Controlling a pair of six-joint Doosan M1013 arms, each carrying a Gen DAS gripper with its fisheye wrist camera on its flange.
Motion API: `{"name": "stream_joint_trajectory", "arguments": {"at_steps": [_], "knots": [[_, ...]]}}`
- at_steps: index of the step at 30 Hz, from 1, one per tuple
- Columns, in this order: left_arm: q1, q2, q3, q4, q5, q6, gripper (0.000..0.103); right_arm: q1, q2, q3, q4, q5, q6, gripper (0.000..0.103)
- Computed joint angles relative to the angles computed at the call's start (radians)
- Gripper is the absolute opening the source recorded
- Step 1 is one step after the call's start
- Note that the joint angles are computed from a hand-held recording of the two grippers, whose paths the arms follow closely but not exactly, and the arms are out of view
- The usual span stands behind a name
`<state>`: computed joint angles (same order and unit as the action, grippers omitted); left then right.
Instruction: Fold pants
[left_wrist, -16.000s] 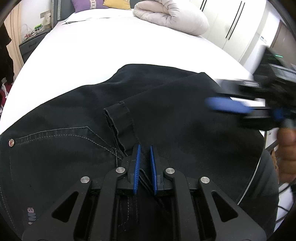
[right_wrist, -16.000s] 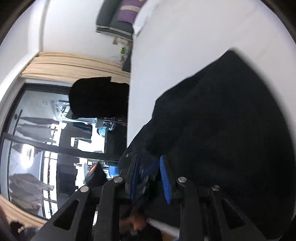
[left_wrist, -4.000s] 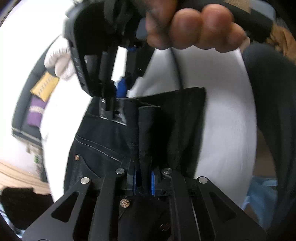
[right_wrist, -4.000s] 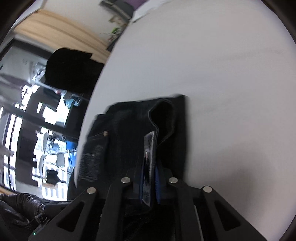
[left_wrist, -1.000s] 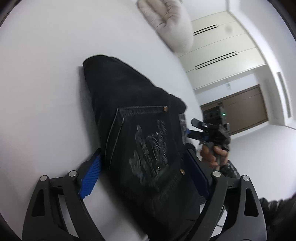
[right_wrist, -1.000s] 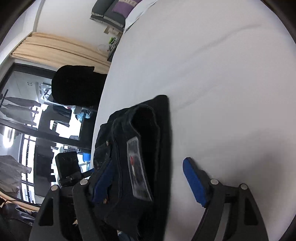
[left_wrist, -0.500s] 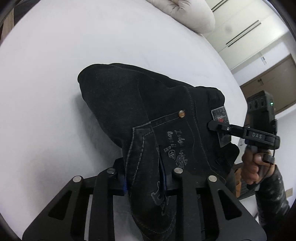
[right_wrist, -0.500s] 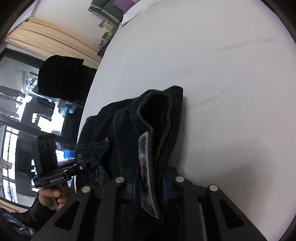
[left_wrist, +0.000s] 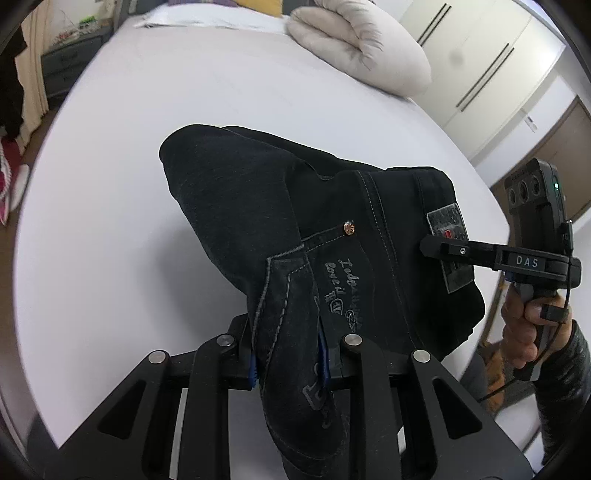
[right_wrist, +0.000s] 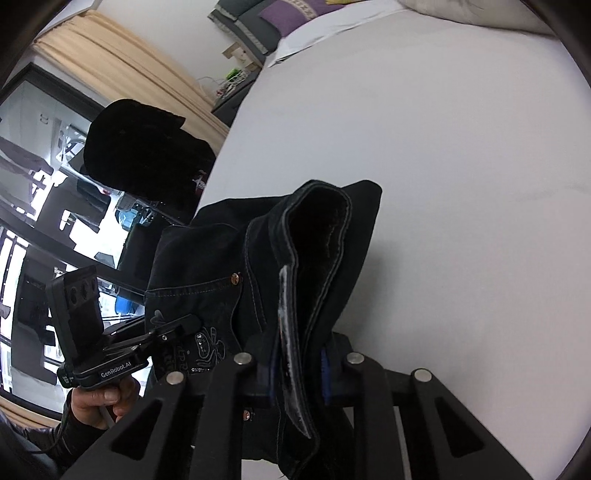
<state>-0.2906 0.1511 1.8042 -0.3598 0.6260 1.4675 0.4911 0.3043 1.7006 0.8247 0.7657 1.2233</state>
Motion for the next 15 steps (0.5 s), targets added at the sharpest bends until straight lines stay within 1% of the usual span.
{"name": "stream_joint_trajectory", "arguments": {"at_steps": [3, 5, 7, 8, 9, 10, 11, 12, 15], "knots": [[0.022, 0.017, -0.024, 0.060, -0.005, -0.017, 0.021, 0.018, 0.048, -0.065, 0.001, 0.003, 0.008, 0.019], [0.051, 0.029, -0.039, 0.074, -0.002, -0.007, 0.021, 0.030, 0.081, -0.111, -0.003, 0.006, 0.021, 0.019], [0.092, 0.041, -0.053, 0.083, -0.001, 0.023, 0.021, 0.040, 0.122, -0.165, -0.004, 0.016, 0.028, 0.019], [0.126, 0.038, -0.046, 0.069, 0.000, 0.064, 0.021, 0.044, 0.140, -0.188, -0.002, 0.019, 0.033, 0.019], [0.146, 0.046, -0.055, 0.069, 0.002, 0.083, 0.021, 0.047, 0.154, -0.205, -0.004, 0.021, 0.040, 0.019], [0.182, 0.049, -0.057, 0.053, 0.007, 0.128, 0.021, 0.050, 0.170, -0.226, -0.008, 0.023, 0.053, 0.019], [0.191, 0.060, -0.063, 0.059, 0.000, 0.137, 0.021, 0.052, 0.186, -0.243, -0.006, 0.025, 0.059, 0.019], [0.216, 0.060, -0.056, 0.043, -0.003, 0.175, 0.021, 0.054, 0.203, -0.259, -0.004, 0.028, 0.066, 0.019], [0.248, 0.098, -0.066, 0.008, -0.009, 0.231, 0.021, 0.055, 0.241, -0.284, -0.012, 0.030, 0.099, 0.019]]}}
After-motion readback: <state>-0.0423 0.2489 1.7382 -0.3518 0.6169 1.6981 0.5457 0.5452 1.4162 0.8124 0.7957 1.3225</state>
